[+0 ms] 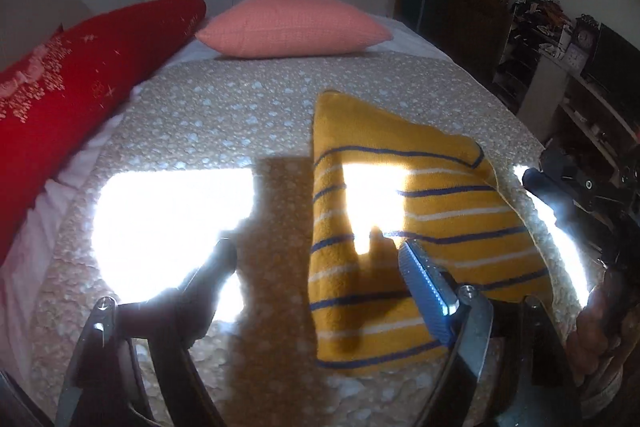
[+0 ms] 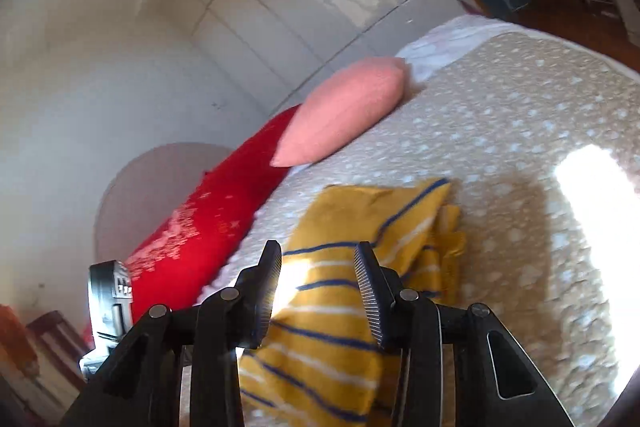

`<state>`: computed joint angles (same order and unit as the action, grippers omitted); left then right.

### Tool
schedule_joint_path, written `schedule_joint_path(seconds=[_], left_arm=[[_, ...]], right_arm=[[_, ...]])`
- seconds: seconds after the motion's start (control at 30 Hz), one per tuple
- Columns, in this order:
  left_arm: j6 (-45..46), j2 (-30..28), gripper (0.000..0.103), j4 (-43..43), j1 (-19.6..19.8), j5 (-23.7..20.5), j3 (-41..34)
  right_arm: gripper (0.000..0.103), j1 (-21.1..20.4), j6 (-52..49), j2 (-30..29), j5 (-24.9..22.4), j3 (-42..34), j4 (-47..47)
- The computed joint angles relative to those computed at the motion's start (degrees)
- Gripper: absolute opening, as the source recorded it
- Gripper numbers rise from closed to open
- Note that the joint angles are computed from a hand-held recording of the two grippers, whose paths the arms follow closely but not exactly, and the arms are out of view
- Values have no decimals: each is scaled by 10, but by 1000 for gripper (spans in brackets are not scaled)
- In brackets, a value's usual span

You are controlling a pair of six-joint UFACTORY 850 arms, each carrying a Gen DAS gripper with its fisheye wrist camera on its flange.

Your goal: Fold small clothes

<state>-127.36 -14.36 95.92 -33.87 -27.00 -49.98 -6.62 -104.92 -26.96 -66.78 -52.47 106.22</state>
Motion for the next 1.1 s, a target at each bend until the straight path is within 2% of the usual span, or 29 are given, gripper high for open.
schedule_joint_path(seconds=[0.03,0.07,0.1,0.13,0.17,0.2,0.23,0.27,0.3,0.33,0.37,0.53,0.6,0.7,0.77,0.87,1.0,1.1], left_arm=[[1,12,86,-6,-17,-50,13],[-5,19,87,-7,-34,-97,22],[-17,29,92,-9,-51,-143,33],[-31,39,99,-10,-62,-176,43],[-49,50,101,-12,-71,-203,52],[-73,67,103,-10,-79,-223,68],[-96,82,103,-8,-89,-243,80],[-110,93,103,-12,-100,-264,89],[-117,102,103,-20,-109,-288,95],[-117,105,103,-32,-117,-312,96],[-110,107,103,-46,-124,-335,94],[-95,128,103,-80,-172,-410,111],[-88,133,103,-79,-181,-389,118],[-32,134,103,-99,-166,-275,118],[8,114,103,-121,-158,-227,113],[50,72,103,-157,-156,-201,98],[74,32,103,-181,-146,-161,86],[91,8,103,-200,-136,-144,73]], right_arm=[[44,6,28,-18,-1,-15,-24],[47,11,52,-37,23,-30,-37],[43,14,77,-60,57,-46,-42],[32,13,103,-83,68,-62,-45],[1,3,135,-101,54,-72,-45],[0,-9,154,-112,28,-73,-37],[0,-15,149,-101,26,-60,-17],[5,-18,119,-74,48,-38,6],[25,-16,66,-38,94,-10,38],[36,-13,14,-8,120,15,68],[54,-10,-25,18,133,38,95],[59,10,-154,125,168,157,200],[63,24,-217,167,193,213,268],[70,46,-314,208,221,282,397],[71,64,-387,217,237,307,488],[71,82,-465,206,277,297,559],[71,93,-499,190,296,283,588],[72,113,-571,188,312,280,651]])
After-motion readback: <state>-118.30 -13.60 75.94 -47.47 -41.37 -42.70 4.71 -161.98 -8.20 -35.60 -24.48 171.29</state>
